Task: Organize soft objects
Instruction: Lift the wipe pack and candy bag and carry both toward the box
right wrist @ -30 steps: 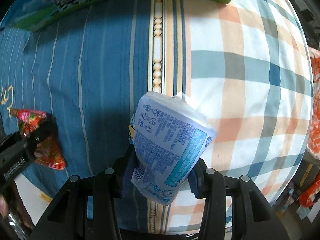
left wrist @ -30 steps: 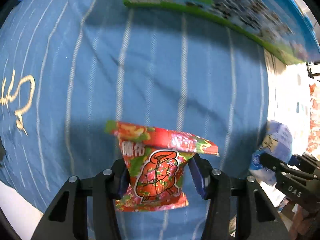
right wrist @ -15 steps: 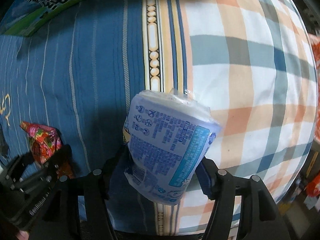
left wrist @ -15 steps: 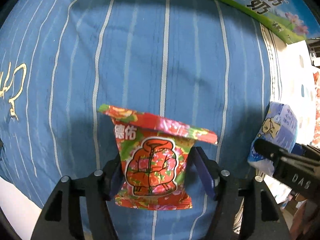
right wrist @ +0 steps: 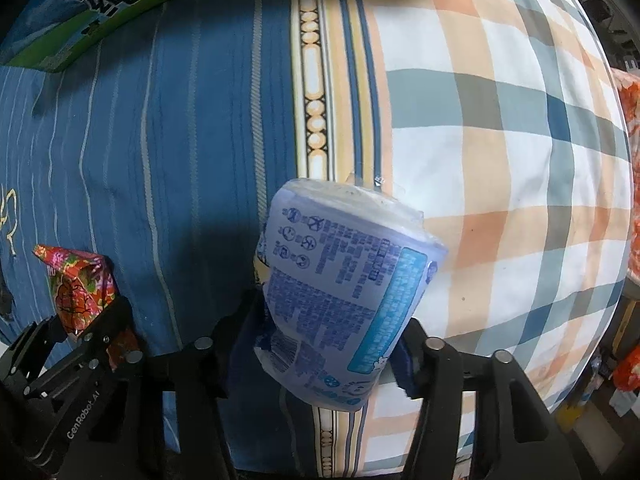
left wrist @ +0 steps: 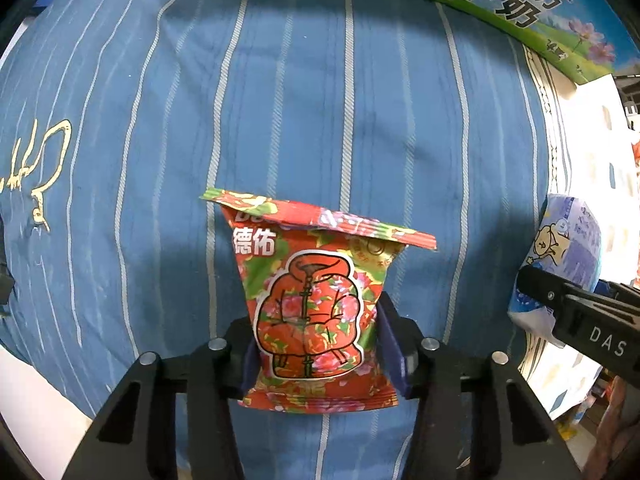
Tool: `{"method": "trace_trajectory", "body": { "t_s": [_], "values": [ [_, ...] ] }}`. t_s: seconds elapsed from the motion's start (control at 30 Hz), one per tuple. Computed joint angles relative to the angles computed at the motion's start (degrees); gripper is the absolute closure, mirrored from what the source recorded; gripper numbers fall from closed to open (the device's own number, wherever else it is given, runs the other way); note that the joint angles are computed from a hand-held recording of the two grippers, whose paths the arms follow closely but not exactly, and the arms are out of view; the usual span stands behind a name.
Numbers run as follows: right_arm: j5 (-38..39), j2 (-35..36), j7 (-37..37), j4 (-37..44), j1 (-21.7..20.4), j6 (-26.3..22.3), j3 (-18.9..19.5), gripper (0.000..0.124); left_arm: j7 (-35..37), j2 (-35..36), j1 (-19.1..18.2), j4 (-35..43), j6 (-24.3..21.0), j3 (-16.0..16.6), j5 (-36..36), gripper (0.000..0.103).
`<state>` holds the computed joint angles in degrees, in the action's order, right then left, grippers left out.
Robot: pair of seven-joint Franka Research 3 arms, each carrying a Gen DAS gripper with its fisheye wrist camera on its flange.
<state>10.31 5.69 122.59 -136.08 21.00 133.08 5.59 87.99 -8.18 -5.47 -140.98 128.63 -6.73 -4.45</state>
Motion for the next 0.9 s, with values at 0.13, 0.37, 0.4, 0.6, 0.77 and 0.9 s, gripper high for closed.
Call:
{"method": "trace_trajectory", "body": {
  "t_s": [0.13,0.37,0.4,0.6,0.77,0.9],
  "values": [
    [-0.9,0.2,0.9,0.8,0.7,-0.8,0.4,0.072,0.0,0.7,0.3,1.2,-0.3,0.1,0.5,0.057],
    [-1.0,0.0,1.1,1.3,1.4,-1.0,0.8,0.081,0.4,1.4,0.8,2.5,-0.8,0.2,0.4,0.058],
    [-0.9,-0.2,1.1,1.2,1.4,-1.0,0.8,0.081,0.2,1.6,0.8,2.6,-0.7,0.0,0.5,0.058],
    [-0.4,-0.7,0.8,0.4,2.0,-0.4,1.2,0.087,0.3,1.4,0.8,2.7,-1.1,0.0,0.7,0.059],
    [0.9,-1.7,-0.1,0.7,2.2,-1.3,1.5,0.090,0.8,0.9,0.5,3.1,-1.8,-0.1,-0.2,0.059],
    [1.6,-4.4,-0.5,-0.2,2.5,-1.6,1.9,0.090,2.2,-0.6,0.2,3.6,-2.0,0.1,-1.5,0.059]
  ]
}}
